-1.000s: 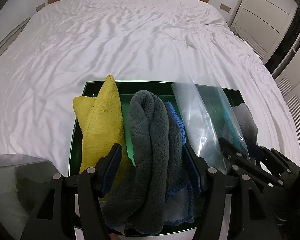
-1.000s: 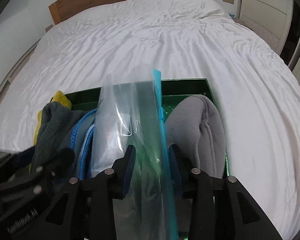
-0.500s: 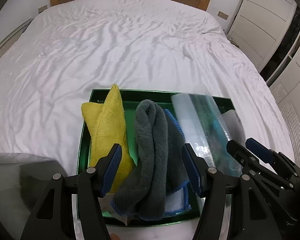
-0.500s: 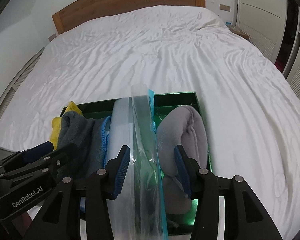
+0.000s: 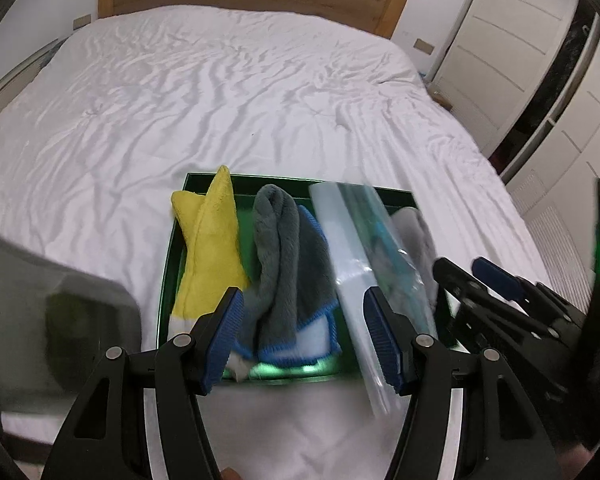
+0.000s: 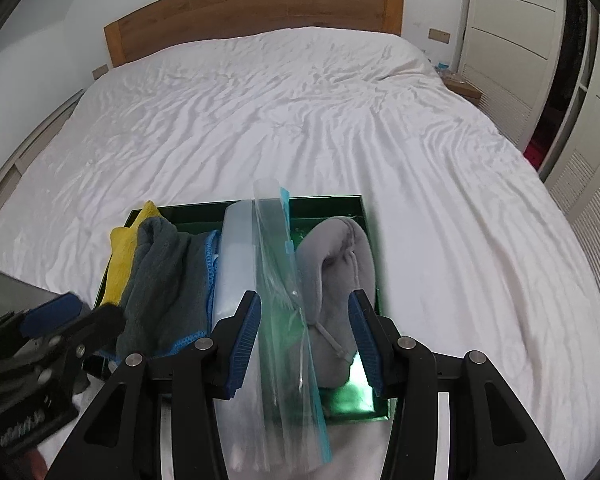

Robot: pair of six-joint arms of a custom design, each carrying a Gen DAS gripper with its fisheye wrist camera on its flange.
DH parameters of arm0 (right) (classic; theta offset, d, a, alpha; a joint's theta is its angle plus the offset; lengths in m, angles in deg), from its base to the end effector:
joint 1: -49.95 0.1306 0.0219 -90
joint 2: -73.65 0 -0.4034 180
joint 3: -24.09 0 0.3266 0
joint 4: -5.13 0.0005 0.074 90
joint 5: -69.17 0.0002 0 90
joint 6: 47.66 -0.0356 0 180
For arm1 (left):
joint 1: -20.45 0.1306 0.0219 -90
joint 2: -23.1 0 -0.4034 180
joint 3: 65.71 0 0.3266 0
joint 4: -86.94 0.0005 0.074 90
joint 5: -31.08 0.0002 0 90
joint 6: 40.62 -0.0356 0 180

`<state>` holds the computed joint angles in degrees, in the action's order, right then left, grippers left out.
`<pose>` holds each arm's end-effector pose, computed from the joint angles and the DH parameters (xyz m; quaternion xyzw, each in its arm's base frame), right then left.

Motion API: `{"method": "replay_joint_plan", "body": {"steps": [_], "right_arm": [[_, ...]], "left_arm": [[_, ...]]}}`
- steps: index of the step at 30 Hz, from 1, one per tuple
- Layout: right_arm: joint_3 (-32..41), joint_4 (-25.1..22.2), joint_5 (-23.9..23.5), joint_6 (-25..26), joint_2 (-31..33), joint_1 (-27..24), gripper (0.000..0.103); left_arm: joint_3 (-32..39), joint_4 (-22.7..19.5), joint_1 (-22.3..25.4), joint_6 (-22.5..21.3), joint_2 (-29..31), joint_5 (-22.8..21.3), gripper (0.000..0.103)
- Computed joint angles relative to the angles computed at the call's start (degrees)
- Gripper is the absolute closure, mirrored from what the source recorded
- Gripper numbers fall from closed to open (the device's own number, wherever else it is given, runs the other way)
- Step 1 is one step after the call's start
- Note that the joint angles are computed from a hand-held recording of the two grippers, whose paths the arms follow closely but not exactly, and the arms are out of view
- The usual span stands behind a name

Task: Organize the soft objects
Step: 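Lift both open tools away from the tray toward the tissue pack and hair tie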

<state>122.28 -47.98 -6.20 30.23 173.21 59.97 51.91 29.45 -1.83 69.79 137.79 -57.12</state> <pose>0.4726 0.0739 0.4322 0.0561 0.9437 -0.0609 0.3202 0.5360 -0.2214 0.4244 0.0203 0.9522 -0.1247 0.2780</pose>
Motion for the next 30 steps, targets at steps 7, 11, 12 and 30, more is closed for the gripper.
{"method": "replay_joint_plan", "body": {"steps": [7,11,12,30], "right_arm": [[-1.9,-1.9,3.8,-1.3,-3.6,2.5,0.057],[-3.8,-3.6,5.7,-3.1,-7.0,5.9,0.057],[-4.2,-4.0,6.0,-3.6,-7.7,6.8,0.057],[0.9,-18.1,11.9,-29.9,-6.0,41.8,0.057]], "left_arm": [[-8.9,2.3,-0.1,0.7,-8.9,3.6,0.047],[-13.5,2.2,1.0,-0.7,-14.3,5.3,0.047],[-14.6,2.1,1.5,-1.3,-15.5,5.6,0.047],[-33.0,-9.4,32.7,-30.5,-34.9,4.9,0.047]]}}
